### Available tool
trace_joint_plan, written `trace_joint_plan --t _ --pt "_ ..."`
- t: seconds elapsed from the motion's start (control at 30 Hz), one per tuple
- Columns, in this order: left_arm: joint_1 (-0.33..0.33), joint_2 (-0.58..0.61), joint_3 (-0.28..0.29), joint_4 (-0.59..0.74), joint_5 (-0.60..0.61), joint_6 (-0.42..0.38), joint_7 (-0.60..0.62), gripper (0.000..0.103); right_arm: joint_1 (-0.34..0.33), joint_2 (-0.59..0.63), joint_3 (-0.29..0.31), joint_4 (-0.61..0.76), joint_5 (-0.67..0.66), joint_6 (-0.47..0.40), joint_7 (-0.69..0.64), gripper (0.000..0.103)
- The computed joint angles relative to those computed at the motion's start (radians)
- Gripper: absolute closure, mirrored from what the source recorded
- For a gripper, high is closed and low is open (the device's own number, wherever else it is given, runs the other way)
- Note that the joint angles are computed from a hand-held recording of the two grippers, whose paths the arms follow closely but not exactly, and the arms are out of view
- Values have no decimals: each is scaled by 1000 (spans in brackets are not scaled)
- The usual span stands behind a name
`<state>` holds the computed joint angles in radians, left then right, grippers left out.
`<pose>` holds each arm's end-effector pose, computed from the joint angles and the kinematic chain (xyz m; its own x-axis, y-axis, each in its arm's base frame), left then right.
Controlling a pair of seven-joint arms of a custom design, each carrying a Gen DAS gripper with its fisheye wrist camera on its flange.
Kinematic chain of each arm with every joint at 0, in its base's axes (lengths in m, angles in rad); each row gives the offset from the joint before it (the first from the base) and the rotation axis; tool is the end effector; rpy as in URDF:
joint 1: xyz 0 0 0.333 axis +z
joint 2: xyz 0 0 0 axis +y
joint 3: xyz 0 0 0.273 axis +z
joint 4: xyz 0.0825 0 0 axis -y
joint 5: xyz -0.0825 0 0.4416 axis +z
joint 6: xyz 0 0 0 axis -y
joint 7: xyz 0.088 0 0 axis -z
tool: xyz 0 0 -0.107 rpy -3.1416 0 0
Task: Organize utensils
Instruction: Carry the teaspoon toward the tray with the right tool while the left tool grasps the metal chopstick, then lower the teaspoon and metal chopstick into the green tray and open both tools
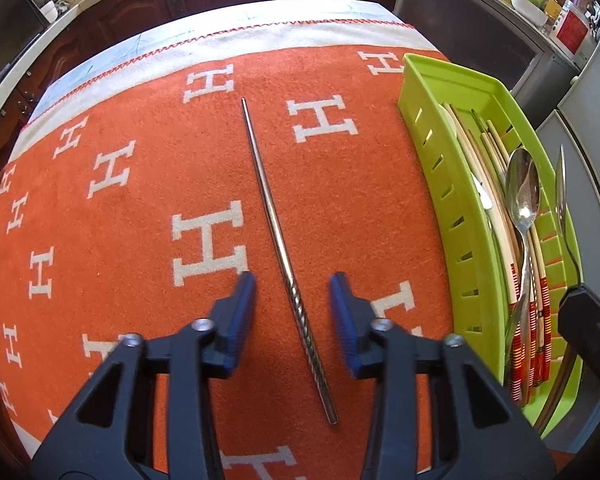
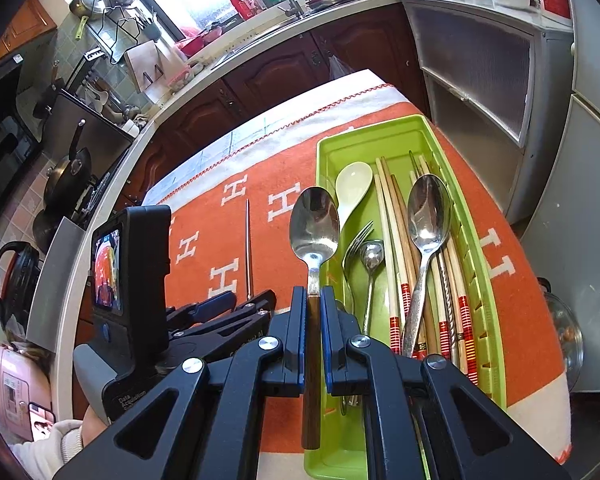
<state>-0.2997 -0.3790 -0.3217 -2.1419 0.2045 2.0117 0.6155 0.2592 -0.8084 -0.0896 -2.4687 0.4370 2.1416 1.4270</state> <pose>0.4400 -0.3135 0.5235 0.2736 -0.9618 -0.0097 -0.8926 -0.2501 -0.3750 0.4262 0.0876 0.5736 0.2637 -0.8695 -0.4177 -0.8869 -0.0482 -0.4595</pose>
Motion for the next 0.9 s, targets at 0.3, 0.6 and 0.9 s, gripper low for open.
trace_joint_plan --t 0.3,0.6,0.9 --pt "1 -63 20 -56 -65 25 -25 99 2 -7 -7 -4 11 -21 -20 98" --pt "-13 -179 10 -95 -116 53 -53 99 -23 -57 -17 -32 6 -27 -14 97" --pt "-21 -232 0 -50 -130 91 -49 99 -79 -92 -30 -47 -36 -36 14 97"
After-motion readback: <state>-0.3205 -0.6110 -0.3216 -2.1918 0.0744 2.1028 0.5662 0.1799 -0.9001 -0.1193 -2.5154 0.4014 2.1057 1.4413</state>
